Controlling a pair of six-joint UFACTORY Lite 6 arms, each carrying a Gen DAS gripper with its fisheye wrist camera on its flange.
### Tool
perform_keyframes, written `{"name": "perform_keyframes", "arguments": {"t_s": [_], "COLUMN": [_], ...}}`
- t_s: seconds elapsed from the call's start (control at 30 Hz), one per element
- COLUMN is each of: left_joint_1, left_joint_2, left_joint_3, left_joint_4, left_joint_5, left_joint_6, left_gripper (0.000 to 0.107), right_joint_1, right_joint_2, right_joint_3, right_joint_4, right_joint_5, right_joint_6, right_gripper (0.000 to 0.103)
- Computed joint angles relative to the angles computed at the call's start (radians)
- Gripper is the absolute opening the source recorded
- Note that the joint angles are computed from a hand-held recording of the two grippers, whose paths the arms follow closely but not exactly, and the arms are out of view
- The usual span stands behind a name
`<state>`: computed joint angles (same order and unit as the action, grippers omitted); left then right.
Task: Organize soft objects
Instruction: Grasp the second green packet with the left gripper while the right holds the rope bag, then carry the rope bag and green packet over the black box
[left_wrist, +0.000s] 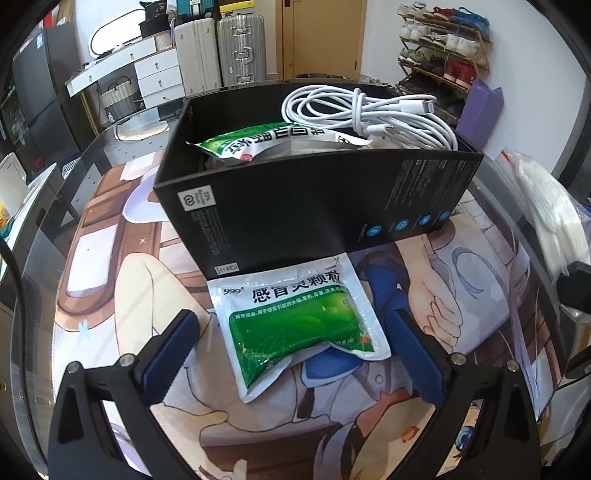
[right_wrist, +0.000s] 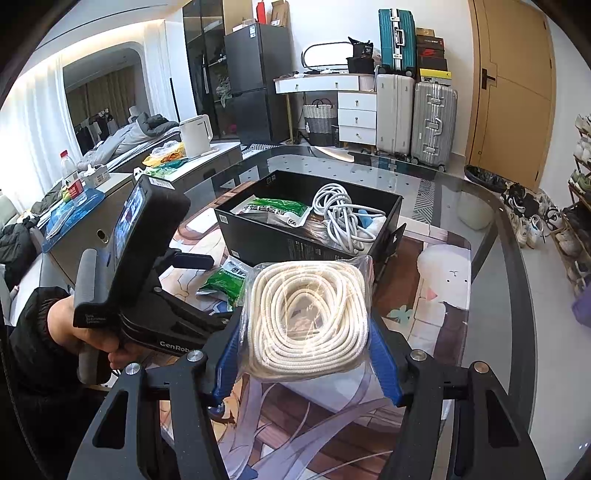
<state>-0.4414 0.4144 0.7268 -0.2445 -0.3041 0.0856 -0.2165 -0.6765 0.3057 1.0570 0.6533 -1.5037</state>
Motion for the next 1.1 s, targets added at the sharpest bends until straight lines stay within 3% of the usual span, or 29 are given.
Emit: {"name": "perform_keyframes", "arguments": {"t_s": [0.1, 0.17, 0.47, 0.83, 1.1], "left_joint_1": [-0.008, -0.006, 0.029, 0.033, 0.049], "left_joint_2": [-0.021, -0.048, -0.131, -0.161, -0.131], "left_joint_3": [-0.025, -0.053, -0.148, -0.167, -0.137], "left_joint_4": [-0.001, 0.035, 0.201, 0.190, 0.126], "left_joint_5": [-0.022, -0.041, -0.087, -0.085, -0.068], "left_joint_6": [0.004, -0.012, -0.119, -0.092, -0.038], "left_gripper": [0.088, 0.074, 0.061, 0.059, 0.076], "right_joint_1": [-0.004, 0.002, 0.004, -0.002, 0.005], "right_joint_2": [-0.001, -0.006, -0.008, -0.014, -0.005], "right_joint_3": [-0.001, 0.000, -0.001, 0.008, 0.011], "right_joint_4": [0.001, -0.004, -0.004, -0.018, -0.016], "right_joint_5": [0.002, -0.001, -0.002, 0.010, 0.006], "right_joint_6": [-0.002, 0.008, 0.010, 0.022, 0.015], "right_gripper": [0.062, 0.062, 0.062, 0.062, 0.062]}}
